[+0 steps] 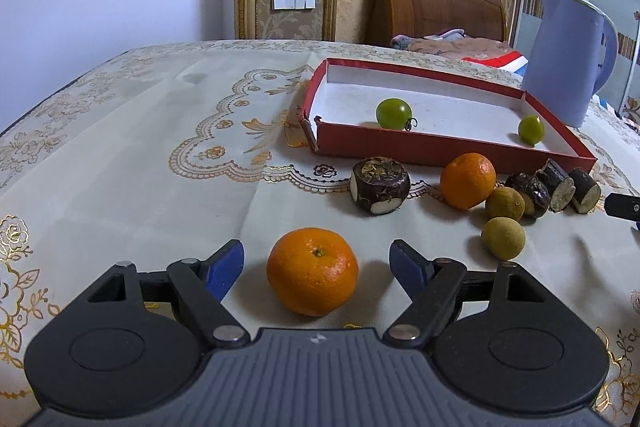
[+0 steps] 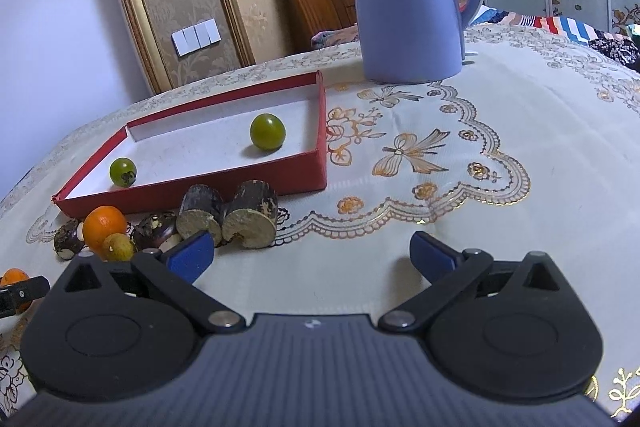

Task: Organize fruits
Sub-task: 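Withdraw both open grippers from the tray back toward the fruits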

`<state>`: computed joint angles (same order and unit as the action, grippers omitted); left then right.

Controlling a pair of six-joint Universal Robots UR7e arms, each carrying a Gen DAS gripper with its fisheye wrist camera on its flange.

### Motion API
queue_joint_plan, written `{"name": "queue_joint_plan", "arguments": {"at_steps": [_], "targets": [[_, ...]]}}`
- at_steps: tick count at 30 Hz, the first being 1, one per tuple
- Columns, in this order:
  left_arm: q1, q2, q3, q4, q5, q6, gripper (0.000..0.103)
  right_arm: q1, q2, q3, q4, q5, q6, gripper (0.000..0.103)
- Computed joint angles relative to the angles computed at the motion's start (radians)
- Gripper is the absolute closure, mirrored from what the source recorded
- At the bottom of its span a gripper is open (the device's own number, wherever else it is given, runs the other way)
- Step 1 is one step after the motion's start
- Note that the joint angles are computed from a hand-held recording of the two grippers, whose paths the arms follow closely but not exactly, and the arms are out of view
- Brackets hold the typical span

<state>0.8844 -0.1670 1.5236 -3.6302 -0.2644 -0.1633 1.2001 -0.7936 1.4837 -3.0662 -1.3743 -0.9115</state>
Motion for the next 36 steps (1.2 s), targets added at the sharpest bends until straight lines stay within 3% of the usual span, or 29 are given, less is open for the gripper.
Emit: {"name": "queue_joint_plan", "arguments": {"at_steps": [7, 15, 24, 29, 31, 36], "targets": [[-0.007, -0.001, 0.004, 0.060, 0.023, -0.040, 0.023, -0.001, 0.000, -0.002, 0.009, 0.002, 0.002, 0.000], [-0.008, 0.018, -0.034, 0.074, 0.002, 0.003, 0.024, -0.003, -0.002, -0.001, 0.011, 0.012, 0.000, 0.000], [0.005, 0.020, -0.049, 0.029, -0.043, 0.027, 0.023, 0.000, -0.020, 0.031, 0.046, 0.057, -0.132, 0.000], [0.007, 0.021, -0.050, 0.024, -0.052, 0.035, 0.021, 0.023, -0.029, 0.037, 0.155, -0.004, -0.245, 0.009], [0.007, 0.021, -0.050, 0.019, -0.055, 0.035, 0.020, 0.037, -0.024, 0.044, 0.151, -0.038, -0.274, 0.017], [0.008, 0.018, -0.042, -0.010, -0.069, 0.039, 0.020, 0.034, -0.027, 0.047, 0.149, -0.011, -0.254, 0.023]]}}
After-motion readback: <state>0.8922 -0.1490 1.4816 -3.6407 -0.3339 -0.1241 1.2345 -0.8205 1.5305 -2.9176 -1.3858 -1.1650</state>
